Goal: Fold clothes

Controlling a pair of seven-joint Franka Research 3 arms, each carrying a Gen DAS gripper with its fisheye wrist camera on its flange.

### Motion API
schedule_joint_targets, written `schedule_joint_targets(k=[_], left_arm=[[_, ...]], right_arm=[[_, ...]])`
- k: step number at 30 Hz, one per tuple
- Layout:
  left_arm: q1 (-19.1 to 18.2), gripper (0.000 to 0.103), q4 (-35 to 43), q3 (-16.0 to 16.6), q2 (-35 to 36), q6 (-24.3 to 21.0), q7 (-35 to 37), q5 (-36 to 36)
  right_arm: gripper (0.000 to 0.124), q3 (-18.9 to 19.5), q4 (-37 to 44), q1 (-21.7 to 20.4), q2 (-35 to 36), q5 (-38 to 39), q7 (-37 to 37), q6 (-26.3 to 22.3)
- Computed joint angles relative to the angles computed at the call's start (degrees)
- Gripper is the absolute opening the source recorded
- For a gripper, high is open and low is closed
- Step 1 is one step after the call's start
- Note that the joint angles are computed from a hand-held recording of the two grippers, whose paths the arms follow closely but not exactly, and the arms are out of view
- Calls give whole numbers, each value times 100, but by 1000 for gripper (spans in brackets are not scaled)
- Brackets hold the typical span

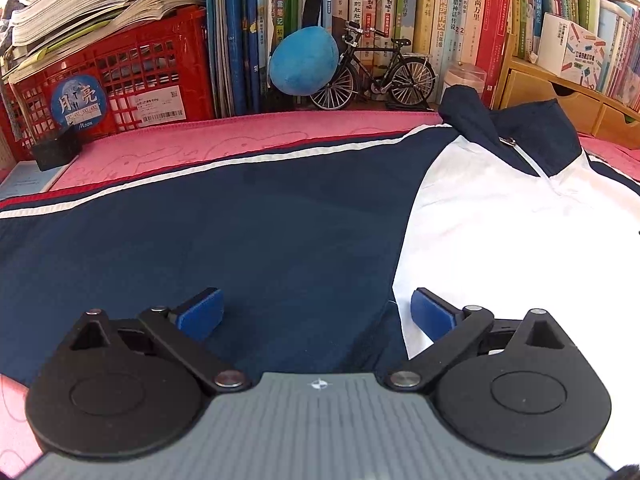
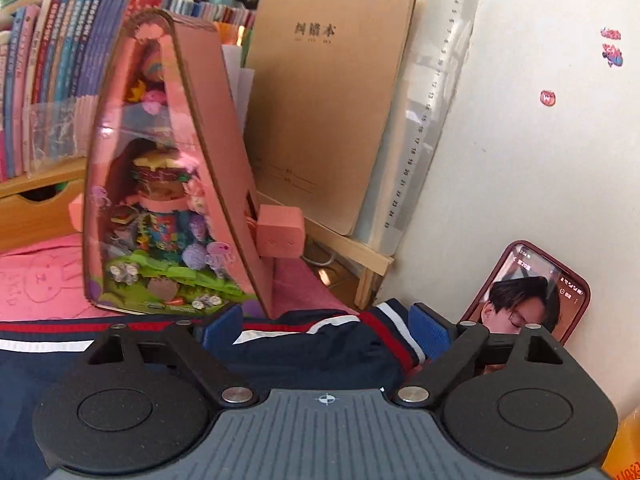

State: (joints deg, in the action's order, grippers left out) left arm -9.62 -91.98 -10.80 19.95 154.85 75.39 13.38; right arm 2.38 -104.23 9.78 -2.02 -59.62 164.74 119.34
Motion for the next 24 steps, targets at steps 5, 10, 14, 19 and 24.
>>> schedule_joint_targets(k=[5,10,14,19,24], left_arm=[[490,98,-560,-629,-471,862,931,-1200],[469,100,-693,-969,-534,996,1958,-1759],[392,100,-591,-1083,-327,705,2455,-2237],[-168,102,-635,-417,-162,647,1846,-1116],[-1473,101,-291,1255,-128,765,-824,2103]], right_arm=[[93,4,-349,34,-295,743,-733,2372],[58,285,370,483,698,2999,-2737,3315],[53,481,1329,923,1684,3961,-3827,2962],[54,-83,2070,1525,2335,3360,-3916,2621],[65,-1203,3724,2281,3179,2209,-2918,518]])
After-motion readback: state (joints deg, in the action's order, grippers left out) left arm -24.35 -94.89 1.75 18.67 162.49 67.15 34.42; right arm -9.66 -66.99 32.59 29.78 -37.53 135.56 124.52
